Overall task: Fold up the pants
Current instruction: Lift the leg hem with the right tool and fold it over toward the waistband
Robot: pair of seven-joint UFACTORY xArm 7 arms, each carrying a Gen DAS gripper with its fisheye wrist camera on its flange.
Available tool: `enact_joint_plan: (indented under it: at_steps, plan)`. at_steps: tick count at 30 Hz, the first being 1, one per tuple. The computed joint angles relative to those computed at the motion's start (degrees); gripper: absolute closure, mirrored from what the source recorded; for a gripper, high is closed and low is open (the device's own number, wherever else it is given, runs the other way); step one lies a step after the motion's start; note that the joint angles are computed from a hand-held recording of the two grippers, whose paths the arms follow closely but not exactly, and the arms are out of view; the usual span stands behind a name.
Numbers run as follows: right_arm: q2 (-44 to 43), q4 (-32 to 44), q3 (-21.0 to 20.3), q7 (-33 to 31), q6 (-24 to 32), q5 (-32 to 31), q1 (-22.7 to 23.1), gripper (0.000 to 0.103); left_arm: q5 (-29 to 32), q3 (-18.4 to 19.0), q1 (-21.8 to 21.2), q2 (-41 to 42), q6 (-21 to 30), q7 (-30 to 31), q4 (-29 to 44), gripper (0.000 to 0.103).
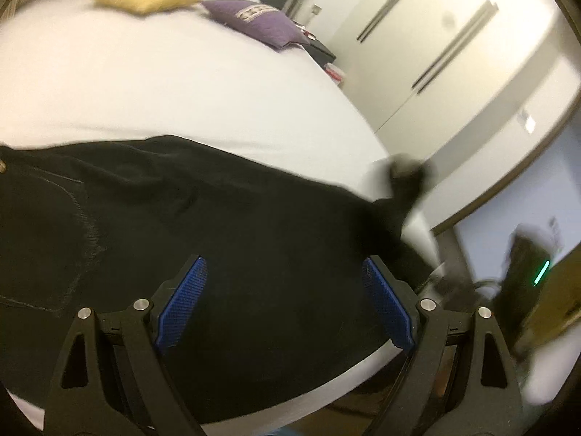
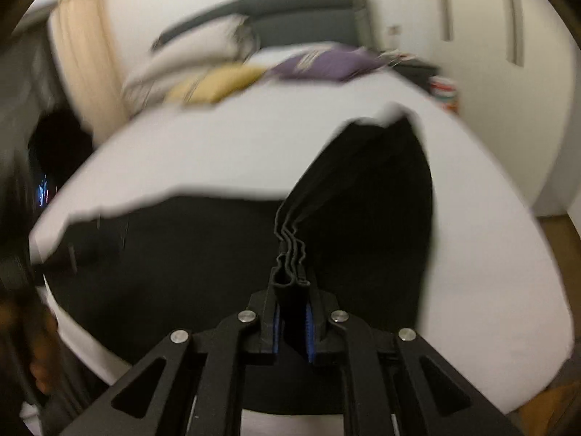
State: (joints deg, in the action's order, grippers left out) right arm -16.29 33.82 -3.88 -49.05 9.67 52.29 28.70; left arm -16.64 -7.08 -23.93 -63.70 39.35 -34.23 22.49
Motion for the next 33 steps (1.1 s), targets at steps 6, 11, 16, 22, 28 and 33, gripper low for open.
enact_joint_plan:
  at_steps: [6, 11, 16, 22, 28, 33]
  plan:
    - [1.9, -2.3, 1.0, -1.5, -8.8, -2.4, 4.7, 0.092, -9.2, 8.4, -7.0, 10.7, -7.5, 5.8, 1.3, 0.015]
    - [1.8, -5.1, -1.4, -3.5, -17.8, -6.1, 9.4, 0.092, -19.3, 13.6, -12.9, 21.4, -10.0, 12.9, 6.1, 0.015]
    - [2.1, -7.8, -0.5, -2.3, -23.2, -11.4, 10.3, 0.092, -23.4, 13.8, -13.8, 31.3, -7.4, 20.3, 14.0, 0.015]
    - [2.1, -9.4, 3.6, 0.0, -25.1, -15.3, 7.1, 0.092, -30.0, 14.2, -14.1, 38.1, -3.9, 29.3, 19.3, 0.074]
    - [1.9, -8.4, 3.3, 4.5, -23.3, -20.6, 7.4, 0.092, -29.0, 11.0, -8.3, 35.3, -1.7, 31.2, 18.7, 0.097]
    - [2.6, -6.8, -2.2, 9.4, -22.8, -27.5, 14.4, 0.092, -23.8, 9.4, -0.8, 29.1, 3.6, 30.5, 17.5, 0.097]
